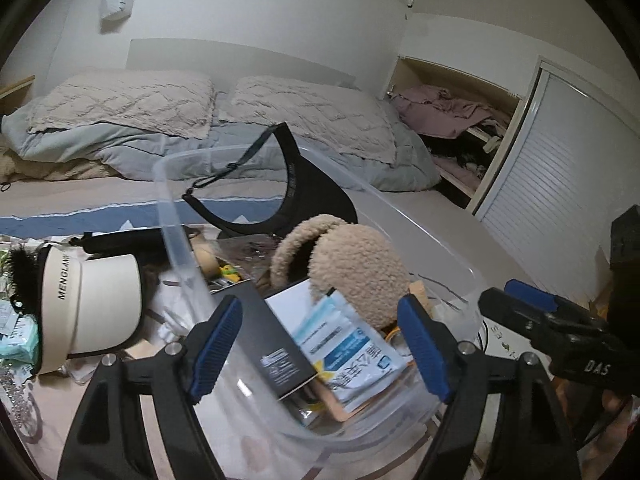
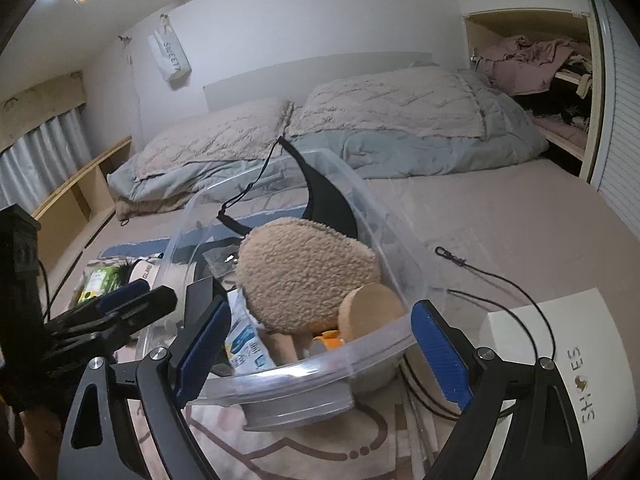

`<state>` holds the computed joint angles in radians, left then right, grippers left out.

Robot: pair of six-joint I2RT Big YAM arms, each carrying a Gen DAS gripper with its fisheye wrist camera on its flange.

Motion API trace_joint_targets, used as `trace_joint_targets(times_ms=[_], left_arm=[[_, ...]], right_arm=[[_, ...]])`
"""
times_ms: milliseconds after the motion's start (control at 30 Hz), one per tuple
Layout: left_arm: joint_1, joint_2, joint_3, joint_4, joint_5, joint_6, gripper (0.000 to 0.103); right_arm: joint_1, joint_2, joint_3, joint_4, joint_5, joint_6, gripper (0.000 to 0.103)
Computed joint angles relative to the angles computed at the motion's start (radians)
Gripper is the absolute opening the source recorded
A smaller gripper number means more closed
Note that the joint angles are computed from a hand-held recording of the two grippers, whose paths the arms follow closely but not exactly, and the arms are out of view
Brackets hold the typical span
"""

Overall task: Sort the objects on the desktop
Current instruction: 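Withdraw both tools from the box toward the remaining items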

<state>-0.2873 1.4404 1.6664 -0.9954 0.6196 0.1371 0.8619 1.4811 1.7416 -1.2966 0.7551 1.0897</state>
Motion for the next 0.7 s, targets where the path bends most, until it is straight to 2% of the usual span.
trace_joint_targets(times_ms=[200,400,567,600,633,667,700], left_arm=[[0.035,-0.006,-0.005,-0.017,0.012,0.026,0.080],[0.072,-0.014,-0.013,-0.021,0.026,0.047,0.080],[0.105,-0.020,-0.018,-0.017,0.025,0.054,0.080],[0.111,-0.022,-0.020,-0.012,0.013,0.051,0.082],[0.116,-0.023,-0.023,-0.007,0.003,0.047,0.090],[0.122,-0.027,-0.029,0.003,-0.005,0.041,0.096],[0.129,-0.032,-0.037,0.018,-0.010,0.036,0.097]], right_arm=[[0.010,0.051,0.053,-0.034,-0.002,0.014,0.092],[0.044,0.093,0.107,-0.100,0.057,0.067,0.092],[0.072,0.139,0.164,-0.195,0.125,0.123,0.093],[0.074,0.147,0.174,-0.210,0.133,0.131,0.095],[0.077,0.155,0.183,-0.227,0.142,0.143,0.102],[0.081,0.163,0.191,-0.246,0.153,0.161,0.103],[0.084,0.169,0.196,-0.260,0.160,0.174,0.103]])
